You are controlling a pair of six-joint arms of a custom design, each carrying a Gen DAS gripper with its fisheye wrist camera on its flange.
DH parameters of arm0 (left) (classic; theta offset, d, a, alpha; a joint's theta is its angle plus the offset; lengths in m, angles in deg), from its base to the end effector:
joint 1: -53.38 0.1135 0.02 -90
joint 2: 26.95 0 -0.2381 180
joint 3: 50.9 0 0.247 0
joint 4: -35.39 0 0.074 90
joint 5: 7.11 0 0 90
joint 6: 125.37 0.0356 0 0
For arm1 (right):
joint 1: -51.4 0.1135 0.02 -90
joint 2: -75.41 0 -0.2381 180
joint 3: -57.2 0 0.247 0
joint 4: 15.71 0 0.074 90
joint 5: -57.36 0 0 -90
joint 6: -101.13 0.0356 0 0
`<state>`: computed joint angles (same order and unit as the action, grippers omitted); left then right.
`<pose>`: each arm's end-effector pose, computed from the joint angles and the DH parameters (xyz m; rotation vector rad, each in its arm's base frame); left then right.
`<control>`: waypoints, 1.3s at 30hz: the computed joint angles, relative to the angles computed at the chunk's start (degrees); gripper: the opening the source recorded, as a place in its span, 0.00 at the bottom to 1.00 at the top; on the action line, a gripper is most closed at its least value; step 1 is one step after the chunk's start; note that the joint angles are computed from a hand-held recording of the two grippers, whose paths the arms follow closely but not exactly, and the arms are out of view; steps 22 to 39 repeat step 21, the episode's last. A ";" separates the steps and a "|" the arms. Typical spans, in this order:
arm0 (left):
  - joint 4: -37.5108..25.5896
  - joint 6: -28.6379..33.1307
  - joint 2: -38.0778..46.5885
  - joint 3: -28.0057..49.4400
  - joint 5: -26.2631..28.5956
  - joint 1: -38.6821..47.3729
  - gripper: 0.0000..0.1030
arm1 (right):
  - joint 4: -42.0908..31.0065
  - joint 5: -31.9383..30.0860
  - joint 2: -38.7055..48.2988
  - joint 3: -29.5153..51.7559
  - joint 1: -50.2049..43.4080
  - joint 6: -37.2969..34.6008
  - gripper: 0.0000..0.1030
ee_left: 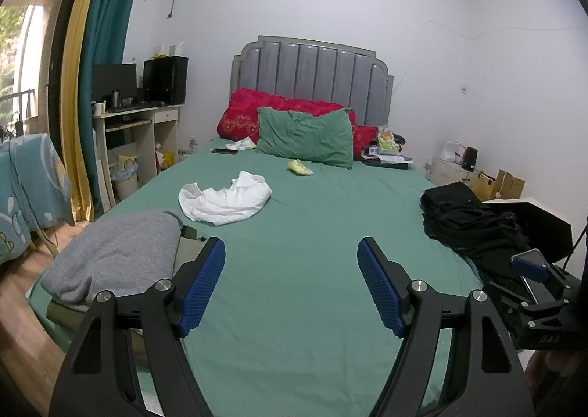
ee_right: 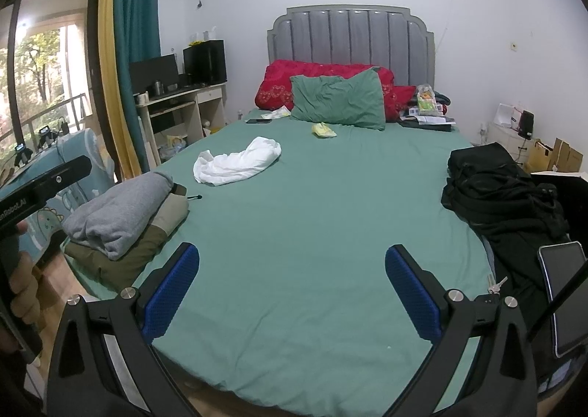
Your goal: Fold large clothes
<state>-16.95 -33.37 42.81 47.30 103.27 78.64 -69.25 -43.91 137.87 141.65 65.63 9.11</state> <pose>0.2341 0.0967 0.4110 -0.1695 1.9532 -0.0416 0.2229 0.0637 0.3601 -0.4164 2.0866 0.3348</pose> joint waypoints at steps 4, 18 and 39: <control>0.00 0.19 0.11 0.13 0.08 0.10 0.75 | 0.26 -0.12 0.53 -0.21 -0.10 -0.20 0.97; -0.05 0.34 0.01 -0.09 0.08 -0.27 0.75 | 0.35 0.47 1.09 -0.18 0.26 -0.18 0.97; -0.25 1.27 0.87 0.13 0.37 -0.56 0.75 | 0.55 0.63 1.48 -0.20 0.41 -0.22 0.97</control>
